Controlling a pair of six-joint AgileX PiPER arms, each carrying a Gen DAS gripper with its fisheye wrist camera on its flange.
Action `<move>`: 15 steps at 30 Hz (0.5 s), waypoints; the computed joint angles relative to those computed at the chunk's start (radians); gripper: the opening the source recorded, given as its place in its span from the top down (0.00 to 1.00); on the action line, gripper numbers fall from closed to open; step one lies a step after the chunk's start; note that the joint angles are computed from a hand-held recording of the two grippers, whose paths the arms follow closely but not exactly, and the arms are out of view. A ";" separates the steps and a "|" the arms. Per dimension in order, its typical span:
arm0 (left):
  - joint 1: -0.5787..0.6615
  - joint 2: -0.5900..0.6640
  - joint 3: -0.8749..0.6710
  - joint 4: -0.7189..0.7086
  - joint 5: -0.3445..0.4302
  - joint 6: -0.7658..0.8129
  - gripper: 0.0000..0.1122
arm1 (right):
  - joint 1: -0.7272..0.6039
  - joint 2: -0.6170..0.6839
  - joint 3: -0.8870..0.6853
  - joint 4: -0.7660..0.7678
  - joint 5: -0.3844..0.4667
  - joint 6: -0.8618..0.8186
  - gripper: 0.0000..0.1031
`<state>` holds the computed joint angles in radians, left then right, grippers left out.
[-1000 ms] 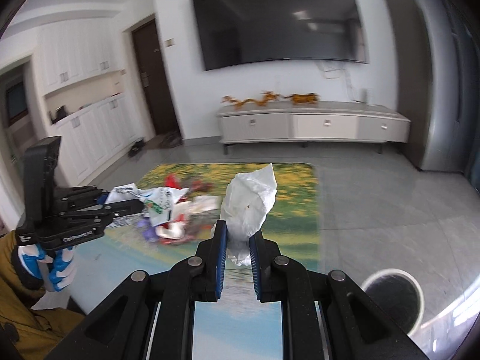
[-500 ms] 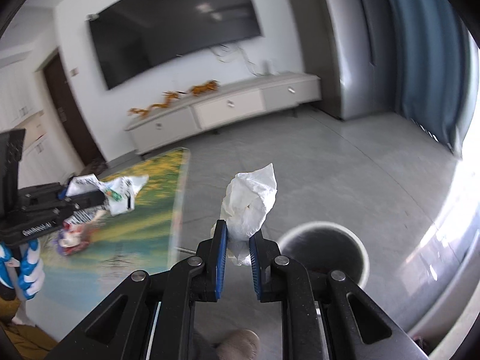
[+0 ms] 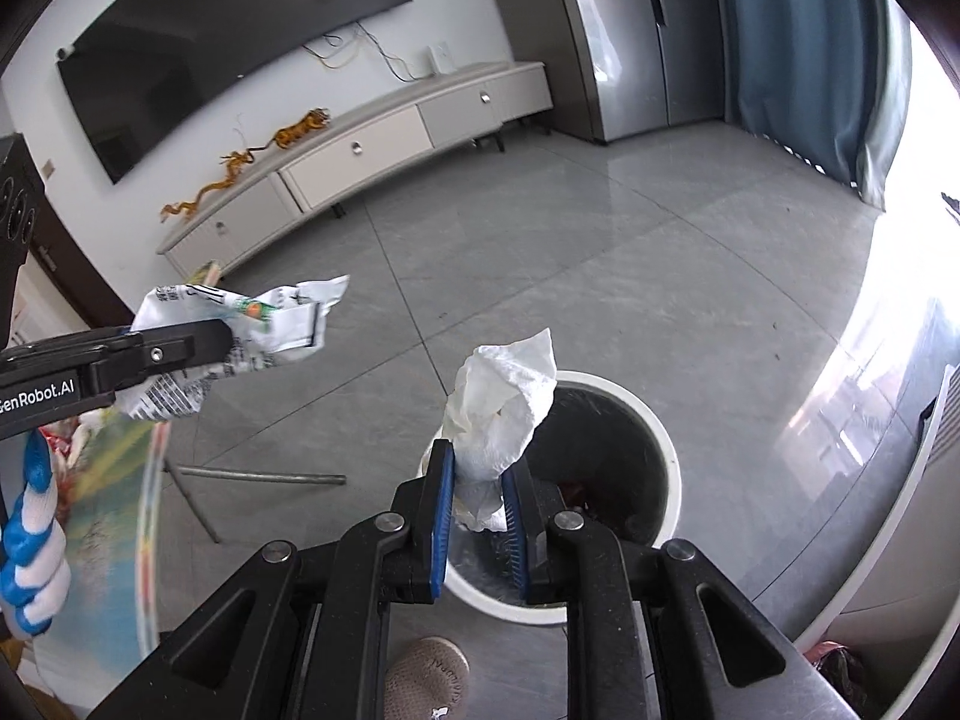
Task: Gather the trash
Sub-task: 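Open both tools to drop the bag and tissue into the bin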
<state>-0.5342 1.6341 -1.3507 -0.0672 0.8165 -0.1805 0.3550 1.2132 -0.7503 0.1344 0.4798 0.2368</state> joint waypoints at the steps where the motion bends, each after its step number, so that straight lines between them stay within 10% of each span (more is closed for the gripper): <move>1: 0.008 0.024 -0.012 -0.040 -0.005 0.021 0.66 | -0.015 0.018 -0.001 0.011 -0.009 -0.017 0.83; 15: 0.066 -0.058 0.057 -0.178 -0.069 0.135 0.55 | 0.026 0.064 -0.023 -0.241 0.014 0.252 0.64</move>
